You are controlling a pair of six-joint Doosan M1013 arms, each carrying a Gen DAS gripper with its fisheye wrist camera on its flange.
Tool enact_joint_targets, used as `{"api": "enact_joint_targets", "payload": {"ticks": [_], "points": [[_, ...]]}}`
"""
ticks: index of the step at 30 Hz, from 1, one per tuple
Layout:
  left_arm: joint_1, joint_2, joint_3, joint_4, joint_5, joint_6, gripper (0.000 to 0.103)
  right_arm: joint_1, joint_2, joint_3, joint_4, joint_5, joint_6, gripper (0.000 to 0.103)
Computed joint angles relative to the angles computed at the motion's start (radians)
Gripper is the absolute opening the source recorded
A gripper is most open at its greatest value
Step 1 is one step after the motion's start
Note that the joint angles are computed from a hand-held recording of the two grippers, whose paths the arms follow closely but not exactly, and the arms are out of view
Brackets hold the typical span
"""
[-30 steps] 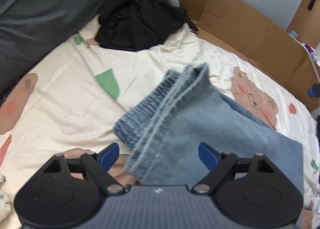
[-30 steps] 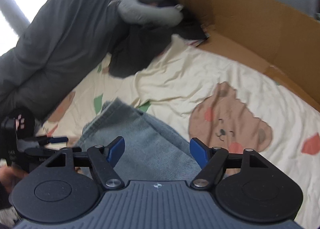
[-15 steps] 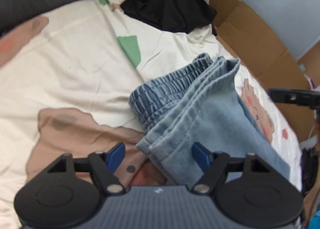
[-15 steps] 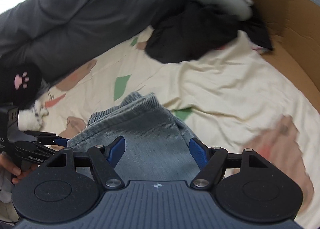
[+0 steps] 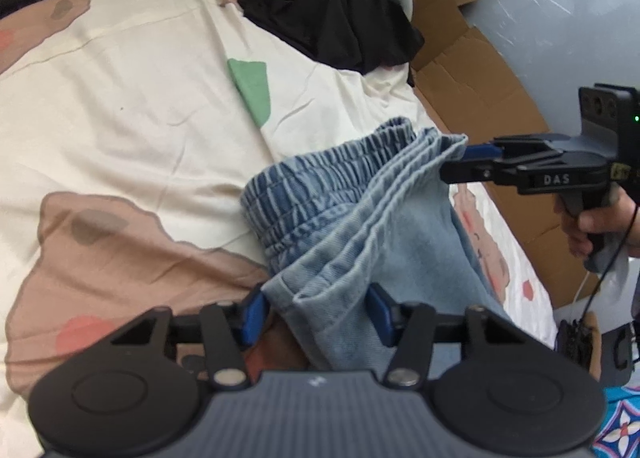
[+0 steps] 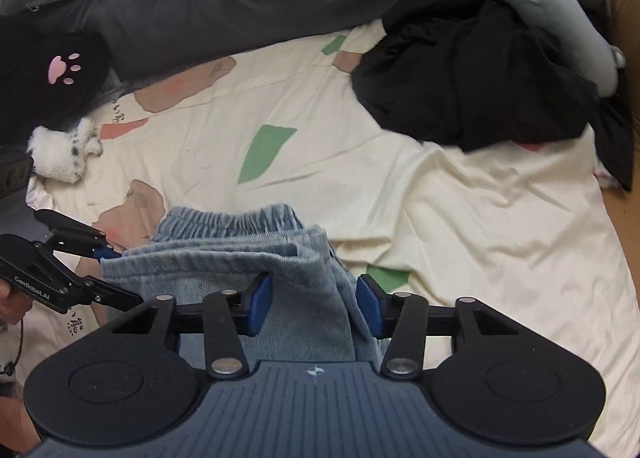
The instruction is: Fold clothes
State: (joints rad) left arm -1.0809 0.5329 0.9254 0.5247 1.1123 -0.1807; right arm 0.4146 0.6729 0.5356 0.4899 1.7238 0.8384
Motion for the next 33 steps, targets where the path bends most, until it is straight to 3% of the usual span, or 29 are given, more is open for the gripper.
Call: {"api": "enact_joint_targets", "payload": {"ticks": [5,7,8,9,15,19,28,33], "points": [[0.002,-0.012,0.022,0.002,-0.031,-0.019,0.045,0.012,0.078,-0.129,0.013,0.097,0.021,0.049],[0.003,-0.018,0.031,0.003,-0.045,-0.021,0.042,0.014,0.109,-0.175,0.034,0.14,0.054,0.042],[0.004,-0.019,0.033,0.003,-0.047,-0.021,0.04,0.016,0.126,-0.2,0.046,0.161,0.072,0.033],[0.004,-0.021,0.035,0.002,-0.05,-0.02,0.039,0.017,0.139,-0.218,0.055,0.177,0.084,0.032],[-0.003,-0.007,-0.007,0.007,0.001,-0.011,0.033,0.007,0.053,-0.084,0.072,0.066,0.04,0.018],[-0.002,0.011,-0.061,0.01,0.032,0.027,0.031,-0.004,-0.001,-0.006,0.075,-0.016,0.057,0.016],[0.028,0.019,-0.105,-0.006,0.02,0.099,0.031,-0.013,-0.012,-0.027,0.051,-0.086,0.153,0.016],[0.047,0.017,-0.096,-0.04,0.015,0.098,0.031,0.005,0.009,-0.06,0.003,-0.08,0.159,0.016]]}}
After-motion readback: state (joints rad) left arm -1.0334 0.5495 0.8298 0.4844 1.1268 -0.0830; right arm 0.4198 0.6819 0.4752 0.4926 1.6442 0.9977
